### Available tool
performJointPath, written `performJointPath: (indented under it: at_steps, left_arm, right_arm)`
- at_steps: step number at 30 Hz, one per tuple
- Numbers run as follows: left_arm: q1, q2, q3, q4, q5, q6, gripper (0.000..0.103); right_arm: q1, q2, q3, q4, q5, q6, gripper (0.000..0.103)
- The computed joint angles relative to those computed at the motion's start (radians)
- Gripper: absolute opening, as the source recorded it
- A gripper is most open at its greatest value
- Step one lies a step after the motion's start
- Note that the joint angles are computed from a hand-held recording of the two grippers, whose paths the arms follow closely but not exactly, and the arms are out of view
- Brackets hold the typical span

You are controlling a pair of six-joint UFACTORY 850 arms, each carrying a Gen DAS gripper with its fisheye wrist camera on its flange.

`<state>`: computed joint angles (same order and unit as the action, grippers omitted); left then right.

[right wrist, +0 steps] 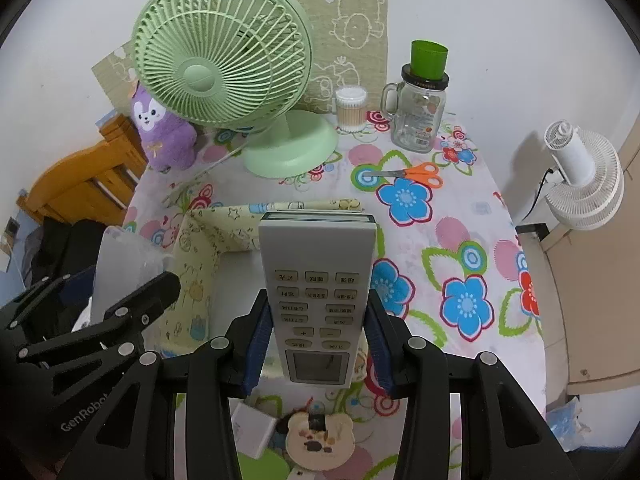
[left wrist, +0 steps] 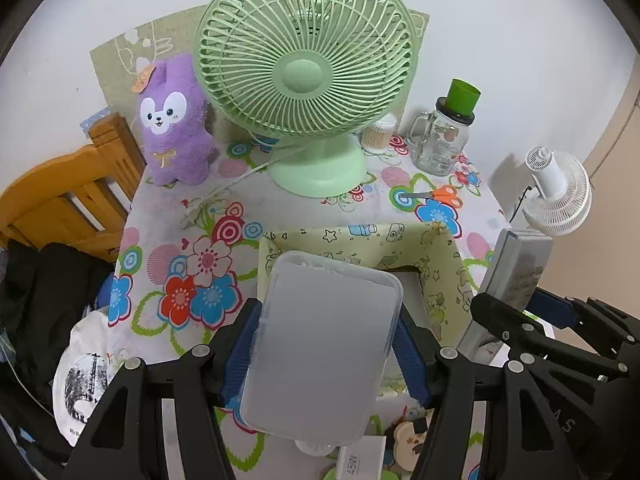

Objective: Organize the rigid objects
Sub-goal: 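Lift the case and remote with both tools and carry them over the fabric box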

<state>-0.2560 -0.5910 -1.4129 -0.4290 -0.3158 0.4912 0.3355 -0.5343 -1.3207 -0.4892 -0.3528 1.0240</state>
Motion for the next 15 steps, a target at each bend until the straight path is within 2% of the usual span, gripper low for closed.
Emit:
performJointPath:
  at_steps: [6, 15]
  left_arm:
    - [-0.001, -0.043, -0.046, 0.028, -0.022, -0.026, 0.065]
    - [-0.005, -0.115, -0.116, 0.116, -0.065, -0.103, 0.065]
  right_arm:
    - [-0.013, -0.043, -0.048, 0.034, -0.016, -0.049, 0.047]
    - [-0.039, -0.127, -0.128, 0.216, -0.053, -0.24, 0.047]
